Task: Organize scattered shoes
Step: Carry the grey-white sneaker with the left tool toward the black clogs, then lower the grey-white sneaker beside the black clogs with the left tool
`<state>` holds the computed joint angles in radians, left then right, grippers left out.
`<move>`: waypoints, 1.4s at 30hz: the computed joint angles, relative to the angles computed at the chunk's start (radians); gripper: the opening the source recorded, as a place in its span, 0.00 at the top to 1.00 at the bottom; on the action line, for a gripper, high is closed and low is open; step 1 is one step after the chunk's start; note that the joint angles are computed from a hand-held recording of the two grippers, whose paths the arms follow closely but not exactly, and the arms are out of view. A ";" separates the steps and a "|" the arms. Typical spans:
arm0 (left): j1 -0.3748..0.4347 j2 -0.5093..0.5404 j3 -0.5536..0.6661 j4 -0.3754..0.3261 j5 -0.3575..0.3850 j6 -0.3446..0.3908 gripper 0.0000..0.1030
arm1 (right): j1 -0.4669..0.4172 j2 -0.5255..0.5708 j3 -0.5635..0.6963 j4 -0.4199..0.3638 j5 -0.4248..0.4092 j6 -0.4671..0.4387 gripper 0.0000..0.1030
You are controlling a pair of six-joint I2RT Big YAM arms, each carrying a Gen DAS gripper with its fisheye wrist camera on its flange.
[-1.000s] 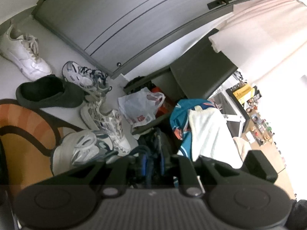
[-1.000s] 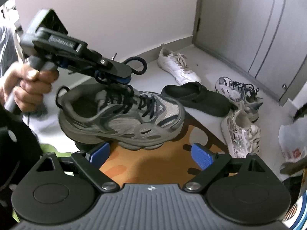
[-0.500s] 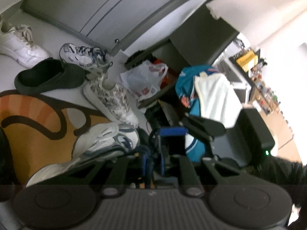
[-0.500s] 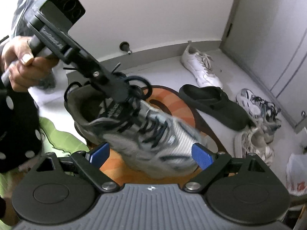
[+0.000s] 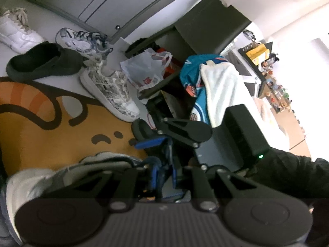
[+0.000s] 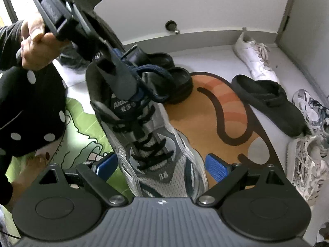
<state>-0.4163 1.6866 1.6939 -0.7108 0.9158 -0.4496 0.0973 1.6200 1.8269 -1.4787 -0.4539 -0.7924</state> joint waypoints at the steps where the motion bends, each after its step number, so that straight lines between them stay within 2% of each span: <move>1: -0.002 0.001 -0.002 0.020 0.000 -0.018 0.87 | -0.001 0.000 -0.002 0.003 0.000 0.003 0.08; 5: -0.014 0.014 0.010 0.069 0.012 -0.056 0.87 | -0.021 0.002 -0.012 0.011 -0.024 0.059 0.05; 9: -0.020 0.026 0.015 0.124 0.001 -0.112 0.87 | -0.040 0.011 -0.001 -0.019 -0.052 0.083 0.05; 15: -0.027 0.045 0.034 0.140 -0.051 -0.114 0.87 | -0.044 -0.004 -0.017 -0.048 -0.069 0.079 0.05; 20: -0.031 0.056 0.032 0.137 -0.086 -0.133 0.87 | -0.049 0.009 -0.013 -0.121 -0.114 0.064 0.05; 23: -0.036 0.069 0.034 0.128 -0.093 -0.129 0.87 | -0.035 -0.003 -0.057 -0.074 -0.119 0.124 0.05; 29: -0.037 0.107 0.035 0.108 -0.102 -0.127 0.87 | 0.006 -0.029 -0.150 0.024 -0.041 0.169 0.05; 32: -0.030 0.122 0.032 0.104 -0.101 -0.123 0.87 | 0.009 -0.027 -0.177 0.080 -0.011 0.239 0.05; 36: -0.029 0.173 0.098 0.027 -0.102 -0.046 0.87 | 0.002 -0.003 -0.190 0.101 -0.042 0.304 0.05; 40: -0.029 0.199 0.117 0.018 -0.098 -0.040 0.87 | 0.026 0.003 -0.224 0.167 0.012 0.311 0.05; 42: -0.027 0.210 0.131 -0.001 -0.108 -0.029 0.87 | 0.026 0.016 -0.223 0.174 0.001 0.331 0.05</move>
<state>-0.4435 1.8966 1.8246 -0.7118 0.8076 -0.4785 0.1229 1.6356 1.6042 -1.3051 -0.4531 -0.4611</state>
